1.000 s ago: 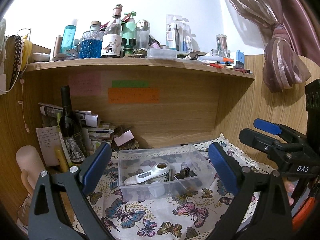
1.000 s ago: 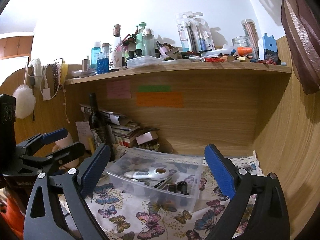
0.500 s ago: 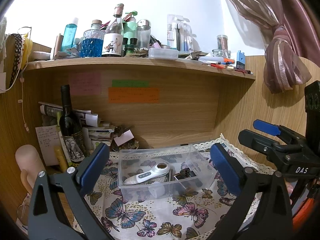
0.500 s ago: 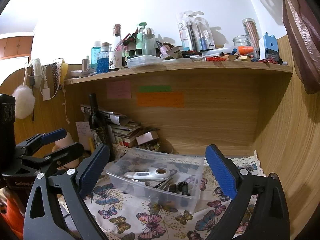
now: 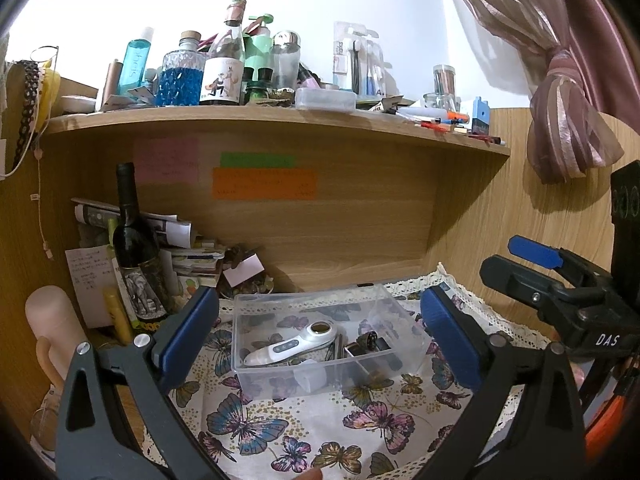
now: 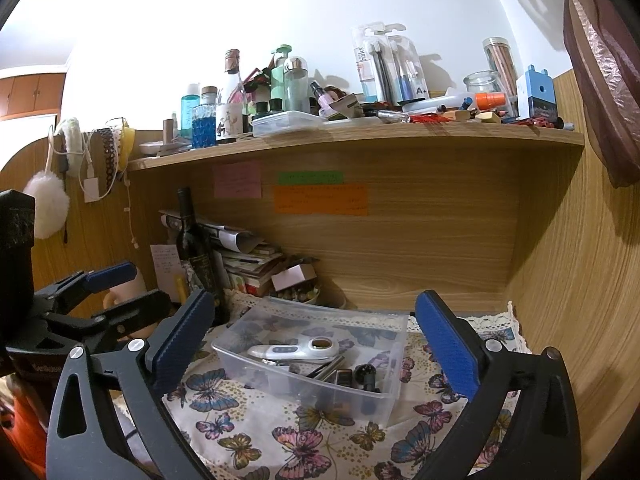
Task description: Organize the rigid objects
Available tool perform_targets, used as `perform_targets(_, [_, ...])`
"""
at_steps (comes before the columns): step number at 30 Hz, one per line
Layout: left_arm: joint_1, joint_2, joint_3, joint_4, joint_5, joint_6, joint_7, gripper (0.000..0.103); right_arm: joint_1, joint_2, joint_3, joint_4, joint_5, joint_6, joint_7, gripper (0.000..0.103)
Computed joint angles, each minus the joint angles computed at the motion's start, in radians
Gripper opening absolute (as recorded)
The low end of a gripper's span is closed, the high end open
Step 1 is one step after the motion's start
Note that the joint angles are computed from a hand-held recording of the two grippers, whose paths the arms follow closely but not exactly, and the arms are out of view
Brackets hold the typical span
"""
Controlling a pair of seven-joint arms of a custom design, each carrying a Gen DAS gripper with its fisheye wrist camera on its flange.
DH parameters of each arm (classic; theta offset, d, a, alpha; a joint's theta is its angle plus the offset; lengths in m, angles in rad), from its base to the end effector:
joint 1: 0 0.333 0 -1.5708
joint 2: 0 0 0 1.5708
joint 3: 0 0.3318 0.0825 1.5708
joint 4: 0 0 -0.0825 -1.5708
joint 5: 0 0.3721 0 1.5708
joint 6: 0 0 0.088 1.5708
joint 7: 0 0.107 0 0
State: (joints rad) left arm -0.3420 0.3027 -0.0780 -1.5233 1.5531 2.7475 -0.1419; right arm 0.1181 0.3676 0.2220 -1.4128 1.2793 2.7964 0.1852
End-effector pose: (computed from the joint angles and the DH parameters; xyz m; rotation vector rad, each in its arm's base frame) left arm 0.6142 -0.3093 0.5797 -1.4499 1.3583 -1.1419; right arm 0.6896 0.1630 0.6036 -1.6693 0.8423 -0.5759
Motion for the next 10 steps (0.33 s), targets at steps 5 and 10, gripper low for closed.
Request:
perform_targets(5, [0.003,0.001,0.002,0.001,0.004,0.008,-0.005,0.102,0.002,0.001,-0.001,0.001,-0.005,0.002,0.004,0.101])
perform_targets(10, [0.002,0.007,0.001,0.007,-0.009,0.015,0.014,0.102,0.001,0.007,0.001,0.007,-0.015,0.003,0.013,0.101])
